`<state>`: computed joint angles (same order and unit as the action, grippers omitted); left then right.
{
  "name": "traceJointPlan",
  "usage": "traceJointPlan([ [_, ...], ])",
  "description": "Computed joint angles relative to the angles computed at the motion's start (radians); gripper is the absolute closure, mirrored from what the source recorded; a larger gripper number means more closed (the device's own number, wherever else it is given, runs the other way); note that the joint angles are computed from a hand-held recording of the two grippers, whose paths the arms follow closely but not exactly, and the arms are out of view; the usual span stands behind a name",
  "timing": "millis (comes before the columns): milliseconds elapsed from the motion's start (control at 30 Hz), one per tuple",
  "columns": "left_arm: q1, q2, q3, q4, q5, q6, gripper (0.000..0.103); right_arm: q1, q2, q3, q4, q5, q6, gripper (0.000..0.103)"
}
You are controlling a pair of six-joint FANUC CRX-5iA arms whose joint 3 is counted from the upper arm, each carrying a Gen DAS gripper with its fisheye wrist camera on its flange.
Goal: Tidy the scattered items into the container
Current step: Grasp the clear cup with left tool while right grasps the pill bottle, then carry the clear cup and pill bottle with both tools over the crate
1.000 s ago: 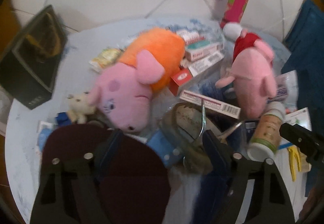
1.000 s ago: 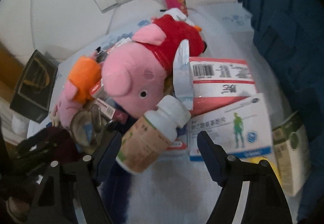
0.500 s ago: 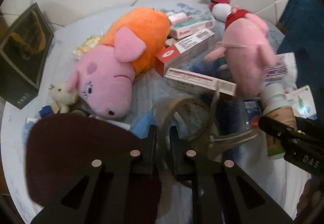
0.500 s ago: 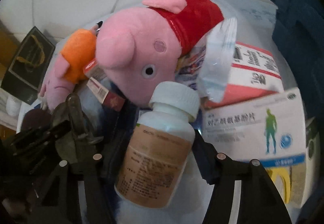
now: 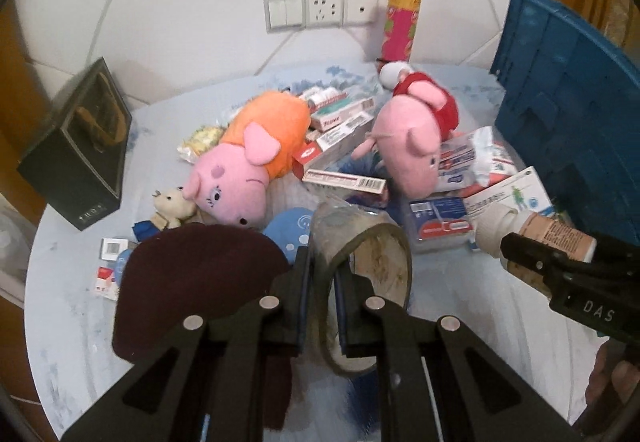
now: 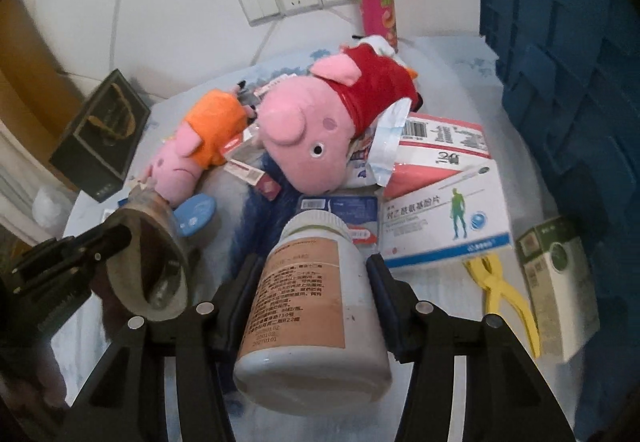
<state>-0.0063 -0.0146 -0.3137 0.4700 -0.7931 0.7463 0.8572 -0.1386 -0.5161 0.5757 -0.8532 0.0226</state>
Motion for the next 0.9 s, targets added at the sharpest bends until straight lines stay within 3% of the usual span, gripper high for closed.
traceJointPlan([
  [433, 0.026, -0.187, -0.115, 0.087, -0.018, -0.079, 0.092, 0.177, -0.136, -0.044, 0.146, -0.186, -0.119, 0.051],
  [900, 0.077, -0.320, -0.189, 0.189, -0.081, -0.189, 0.092, 0.360, -0.189, -0.014, 0.231, -0.427, -0.212, 0.051],
])
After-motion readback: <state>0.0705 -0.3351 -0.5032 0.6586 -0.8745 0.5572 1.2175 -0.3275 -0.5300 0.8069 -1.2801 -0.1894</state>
